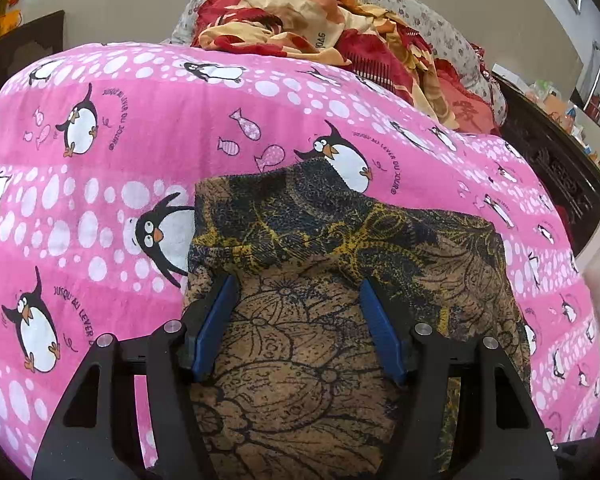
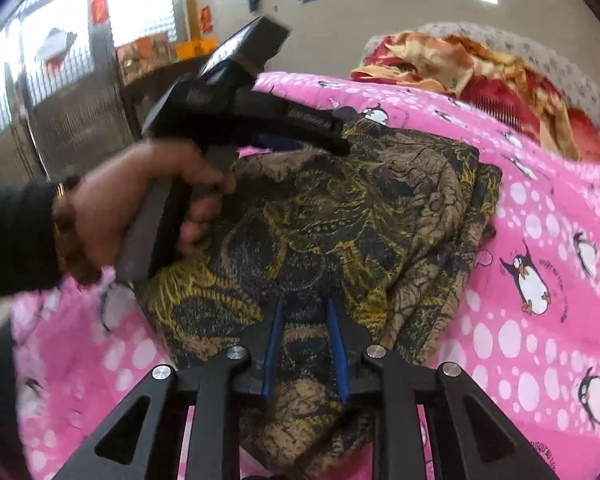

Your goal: Fold small clothes

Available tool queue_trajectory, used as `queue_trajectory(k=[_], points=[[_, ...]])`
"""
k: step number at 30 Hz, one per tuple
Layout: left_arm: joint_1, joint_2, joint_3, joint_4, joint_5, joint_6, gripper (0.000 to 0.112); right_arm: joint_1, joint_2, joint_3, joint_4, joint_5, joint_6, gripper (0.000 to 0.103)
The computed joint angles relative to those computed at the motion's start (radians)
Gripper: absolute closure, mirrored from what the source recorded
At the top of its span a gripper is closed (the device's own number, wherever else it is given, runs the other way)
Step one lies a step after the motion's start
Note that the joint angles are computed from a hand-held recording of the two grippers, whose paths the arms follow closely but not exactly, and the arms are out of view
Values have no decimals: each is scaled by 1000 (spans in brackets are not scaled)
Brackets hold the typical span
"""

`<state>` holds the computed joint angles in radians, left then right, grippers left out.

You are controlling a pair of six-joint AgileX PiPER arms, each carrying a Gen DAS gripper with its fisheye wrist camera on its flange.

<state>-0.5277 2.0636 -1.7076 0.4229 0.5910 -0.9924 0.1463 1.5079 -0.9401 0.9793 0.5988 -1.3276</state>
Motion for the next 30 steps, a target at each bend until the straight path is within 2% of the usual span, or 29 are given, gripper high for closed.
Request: queue_trajectory(k=[8,23,27,30], points=[[11,-22,44,-17,-45,-2,48,-63,38,-36,53,108,-41,81],[19,-24,52,-42,-59,21,44,-31,3,10,66,46,-68,81],[20,-15,31,-94,-54,90,33,-19,-5,18,57,25,-57,81],[11,4,-12,-97,-11,108,31,-18,-3,14,54,28,-47,81]])
